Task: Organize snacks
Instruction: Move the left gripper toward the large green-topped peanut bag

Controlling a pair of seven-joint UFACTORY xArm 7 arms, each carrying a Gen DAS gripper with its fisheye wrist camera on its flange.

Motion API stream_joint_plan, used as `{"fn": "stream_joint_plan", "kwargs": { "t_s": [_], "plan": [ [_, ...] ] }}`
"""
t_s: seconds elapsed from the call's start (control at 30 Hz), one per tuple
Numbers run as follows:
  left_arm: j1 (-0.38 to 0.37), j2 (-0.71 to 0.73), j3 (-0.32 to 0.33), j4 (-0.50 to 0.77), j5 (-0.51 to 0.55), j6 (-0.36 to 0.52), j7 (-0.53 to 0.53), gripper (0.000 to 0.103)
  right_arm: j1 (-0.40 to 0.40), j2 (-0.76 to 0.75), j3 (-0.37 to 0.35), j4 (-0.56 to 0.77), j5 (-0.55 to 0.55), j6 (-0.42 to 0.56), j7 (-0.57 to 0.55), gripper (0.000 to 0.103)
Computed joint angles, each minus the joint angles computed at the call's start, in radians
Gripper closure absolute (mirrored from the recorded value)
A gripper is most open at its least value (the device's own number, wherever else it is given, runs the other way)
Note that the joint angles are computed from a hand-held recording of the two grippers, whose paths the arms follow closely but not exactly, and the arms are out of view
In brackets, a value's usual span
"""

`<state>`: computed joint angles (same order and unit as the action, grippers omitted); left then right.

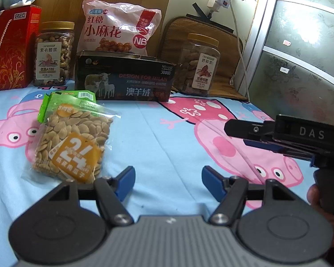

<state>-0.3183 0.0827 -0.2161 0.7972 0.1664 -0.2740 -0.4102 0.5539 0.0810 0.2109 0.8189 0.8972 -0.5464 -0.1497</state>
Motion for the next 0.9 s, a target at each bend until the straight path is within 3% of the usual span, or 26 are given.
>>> {"fn": "stream_joint_plan", "kwargs": {
  "t_s": [0.67,0.83,0.9],
  "plan": [
    [0.012,-0.002,-0.005,-0.007,0.036,-0.026,-0.034,0.035,0.006,0.008,-0.001,0.001,-0.008,-0.010,0.006,0.042],
    [0.053,-0.009,-0.010,-0.027,0.141,-0.086,-0.131,0.035,0.007,0.009,-0.001,0.003,-0.005,-0.010,0.005,0.042],
    [0.041,-0.019,0.004,-0.039,0.136,-0.096,-0.120,0.035,0.007,0.009,0.000,0.004,-0.012,-0.007,0.010,0.042]
  ]
}}
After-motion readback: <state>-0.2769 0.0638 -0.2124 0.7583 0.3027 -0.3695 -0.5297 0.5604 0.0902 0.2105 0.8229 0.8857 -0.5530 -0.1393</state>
